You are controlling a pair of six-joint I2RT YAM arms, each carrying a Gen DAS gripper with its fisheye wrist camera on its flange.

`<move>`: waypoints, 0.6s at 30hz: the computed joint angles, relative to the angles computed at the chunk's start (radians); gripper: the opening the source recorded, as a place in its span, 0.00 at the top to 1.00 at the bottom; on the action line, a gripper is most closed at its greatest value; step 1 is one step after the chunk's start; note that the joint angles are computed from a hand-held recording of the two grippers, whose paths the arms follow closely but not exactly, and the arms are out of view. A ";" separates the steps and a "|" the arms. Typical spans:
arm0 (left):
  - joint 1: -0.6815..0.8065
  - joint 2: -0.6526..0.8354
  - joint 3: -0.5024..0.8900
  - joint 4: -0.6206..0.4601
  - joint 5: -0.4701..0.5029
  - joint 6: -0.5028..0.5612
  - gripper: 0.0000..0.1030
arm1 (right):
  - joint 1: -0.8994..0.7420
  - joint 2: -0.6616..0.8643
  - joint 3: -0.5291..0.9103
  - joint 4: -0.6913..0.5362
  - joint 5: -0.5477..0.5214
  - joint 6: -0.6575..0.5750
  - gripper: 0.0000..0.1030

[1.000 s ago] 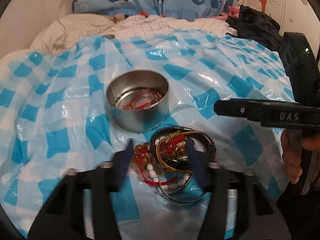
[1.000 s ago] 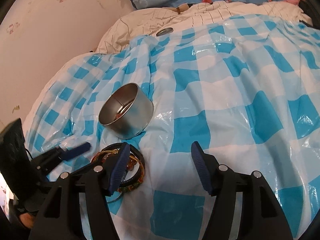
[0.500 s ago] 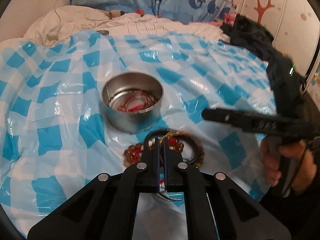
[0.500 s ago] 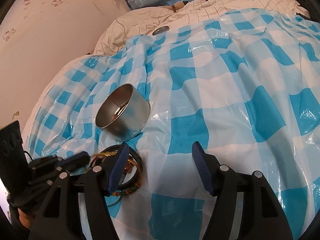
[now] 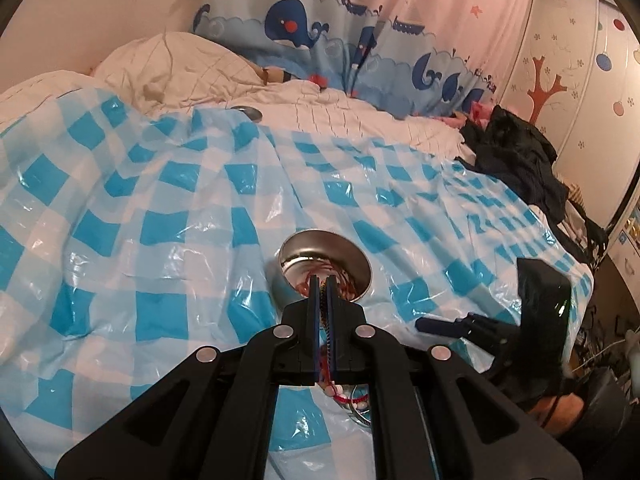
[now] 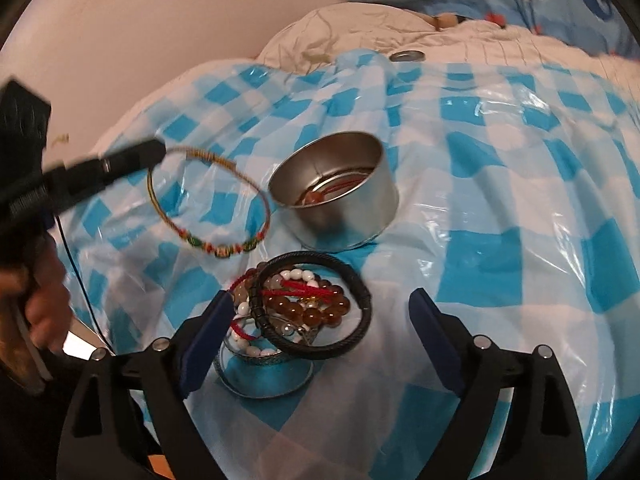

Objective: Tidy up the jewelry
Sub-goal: 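Drop red cord into tin with left tool while right tool drops black braided bracelet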

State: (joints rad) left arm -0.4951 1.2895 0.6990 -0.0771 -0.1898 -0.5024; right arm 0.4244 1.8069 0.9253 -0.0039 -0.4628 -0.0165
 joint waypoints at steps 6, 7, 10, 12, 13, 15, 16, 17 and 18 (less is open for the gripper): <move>-0.002 -0.007 0.006 -0.005 -0.003 0.005 0.98 | 0.062 0.068 0.029 0.020 0.095 -0.021 0.12; -0.002 -0.007 0.008 -0.006 -0.003 0.006 0.98 | 0.061 0.075 0.034 0.015 0.098 -0.022 0.13; 0.000 -0.012 0.008 -0.008 -0.006 0.005 0.98 | 0.037 0.075 0.036 0.008 0.058 -0.017 0.32; 0.000 -0.009 0.009 -0.008 -0.008 0.002 0.98 | 0.027 0.071 0.035 0.012 0.046 -0.006 0.34; 0.002 -0.008 0.009 -0.007 -0.008 0.000 0.98 | 0.026 0.068 0.031 0.016 0.046 -0.003 0.34; 0.003 -0.007 0.008 -0.005 -0.009 -0.002 0.98 | 0.026 0.055 0.018 0.033 0.050 0.003 0.35; 0.006 -0.007 0.008 -0.004 -0.007 -0.003 0.98 | 0.025 0.046 0.011 0.043 0.050 0.007 0.35; 0.006 -0.006 0.008 -0.002 -0.007 -0.003 0.98 | 0.020 0.033 -0.001 0.062 0.047 0.015 0.35; 0.007 -0.005 0.008 -0.001 -0.008 -0.003 0.98 | 0.018 0.028 -0.005 0.073 0.047 0.022 0.35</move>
